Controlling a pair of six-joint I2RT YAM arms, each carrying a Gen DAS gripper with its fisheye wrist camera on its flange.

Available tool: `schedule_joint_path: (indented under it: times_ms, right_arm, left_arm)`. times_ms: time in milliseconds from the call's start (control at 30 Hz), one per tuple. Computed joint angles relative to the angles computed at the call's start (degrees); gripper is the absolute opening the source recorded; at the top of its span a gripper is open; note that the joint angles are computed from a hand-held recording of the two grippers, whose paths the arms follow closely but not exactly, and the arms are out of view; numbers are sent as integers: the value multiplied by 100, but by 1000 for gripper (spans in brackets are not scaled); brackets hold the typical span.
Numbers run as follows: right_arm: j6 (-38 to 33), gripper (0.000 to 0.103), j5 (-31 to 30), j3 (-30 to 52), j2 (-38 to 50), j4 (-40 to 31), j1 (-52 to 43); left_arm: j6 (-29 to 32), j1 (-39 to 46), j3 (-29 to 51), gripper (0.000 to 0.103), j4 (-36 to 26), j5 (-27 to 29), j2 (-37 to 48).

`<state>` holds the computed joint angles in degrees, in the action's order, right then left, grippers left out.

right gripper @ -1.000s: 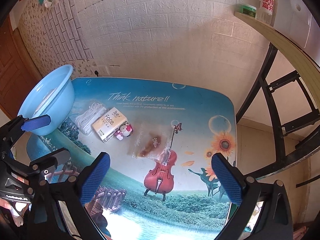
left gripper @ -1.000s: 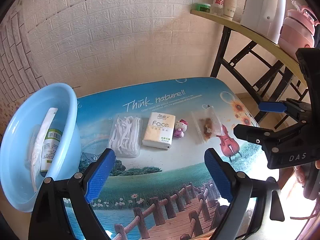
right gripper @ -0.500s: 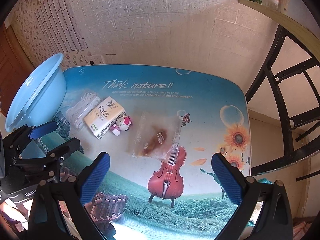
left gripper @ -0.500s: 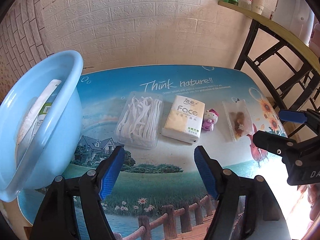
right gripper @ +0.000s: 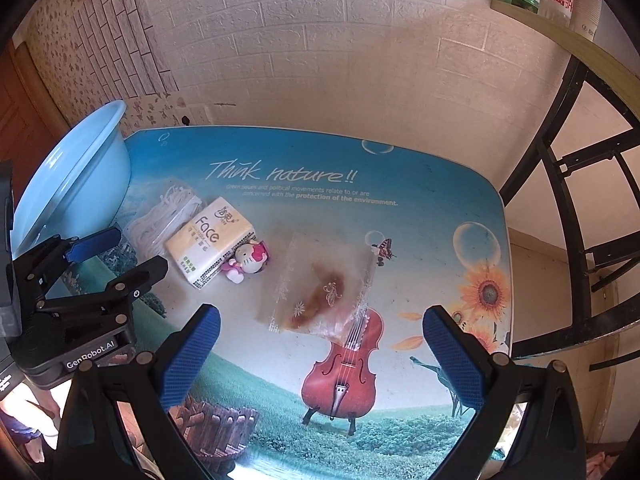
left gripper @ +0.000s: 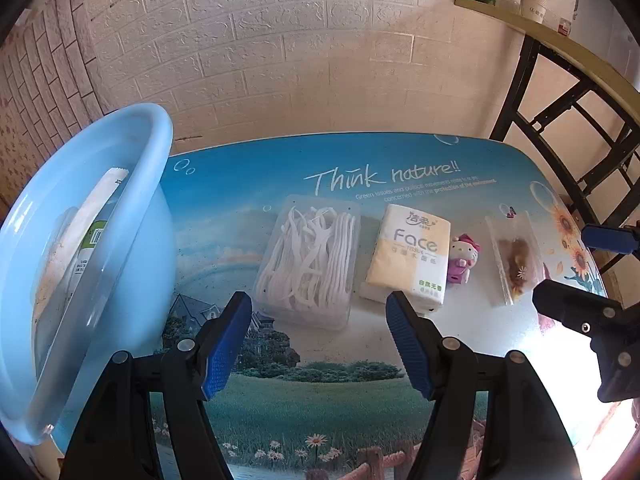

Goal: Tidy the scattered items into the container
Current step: 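Move left tool to the clear floss-pick box while right tool approaches the clear bag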

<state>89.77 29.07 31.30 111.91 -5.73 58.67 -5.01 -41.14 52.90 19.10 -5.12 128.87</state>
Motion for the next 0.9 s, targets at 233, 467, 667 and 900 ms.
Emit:
schedule_joint_path:
  times_ms: [233,467,667,900]
  right_arm:
    - [-194,103,-83,46,108,96,-166]
    - [-322,102,-101,70,132,144,-253]
    - [-464,101,-203,137,300,267,-385]
    - [-764,89,-401,365,604,357,-503]
  left_arm:
    - [110,35,260,67,-147,-43,199]
    - [294,83,491,64,-237,-2,447]
    - [319,33,618,58,-229,45,546]
    - [383,22,577,53,-182,91,536]
